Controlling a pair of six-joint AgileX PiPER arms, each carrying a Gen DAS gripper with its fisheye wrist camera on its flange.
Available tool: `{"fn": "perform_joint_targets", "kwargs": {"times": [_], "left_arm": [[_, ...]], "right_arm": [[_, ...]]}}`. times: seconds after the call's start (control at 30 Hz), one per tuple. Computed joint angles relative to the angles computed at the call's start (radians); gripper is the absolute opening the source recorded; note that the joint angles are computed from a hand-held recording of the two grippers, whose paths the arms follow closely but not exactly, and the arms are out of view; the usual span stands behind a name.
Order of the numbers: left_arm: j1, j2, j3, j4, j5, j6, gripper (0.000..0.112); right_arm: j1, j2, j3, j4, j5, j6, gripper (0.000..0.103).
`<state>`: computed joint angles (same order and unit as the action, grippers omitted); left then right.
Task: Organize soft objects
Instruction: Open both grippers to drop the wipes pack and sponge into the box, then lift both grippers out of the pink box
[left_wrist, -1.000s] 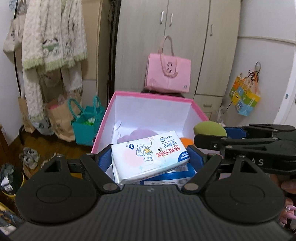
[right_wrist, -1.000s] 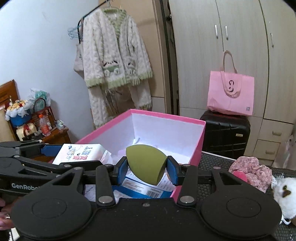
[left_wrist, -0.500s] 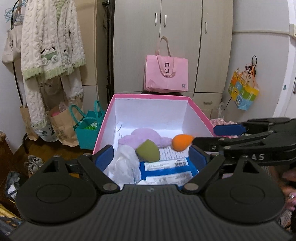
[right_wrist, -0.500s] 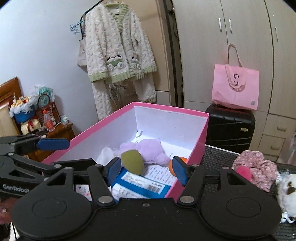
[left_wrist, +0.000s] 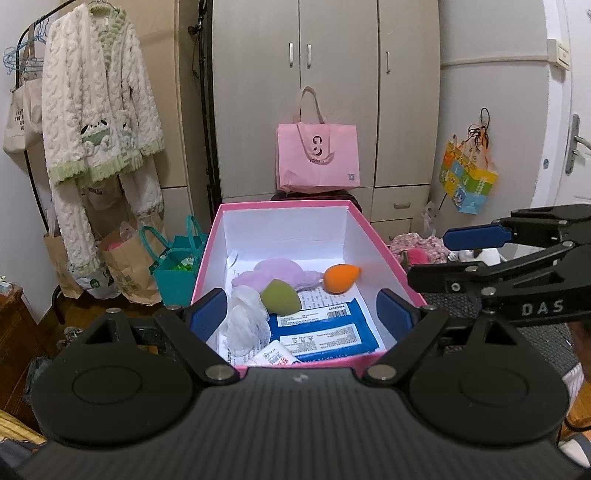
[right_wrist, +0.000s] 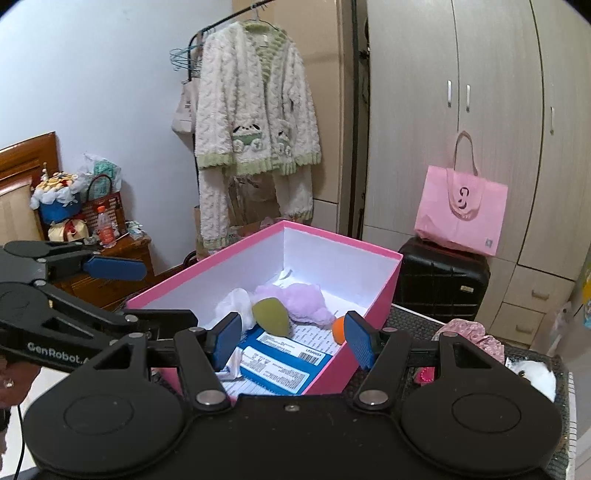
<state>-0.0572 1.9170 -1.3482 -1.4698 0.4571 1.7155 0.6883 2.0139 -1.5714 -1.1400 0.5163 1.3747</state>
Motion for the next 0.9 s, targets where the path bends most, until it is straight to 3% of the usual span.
{"fn": "perform_joint_targets", "kwargs": {"times": [0.3, 0.7, 0.9], "left_arm": [[0.008, -0.116, 0.135, -0.045, 0.026, 0.097, 0.088], [0.020, -0.166, 0.132, 0.268, 0.221, -0.175, 0.088], [-0.030, -0.193, 0.170, 0.305, 0.202, -0.163, 0.088]], "right_arm": [[0.055, -0.121, 0.135, -0.037, 0.020, 0.026, 0.067], [0.091, -0.295, 0.374, -0.100, 0.020, 0.120, 0.070], [0.091, -0.372, 0.507, -0.119, 0.051, 0.191, 0.071]]}}
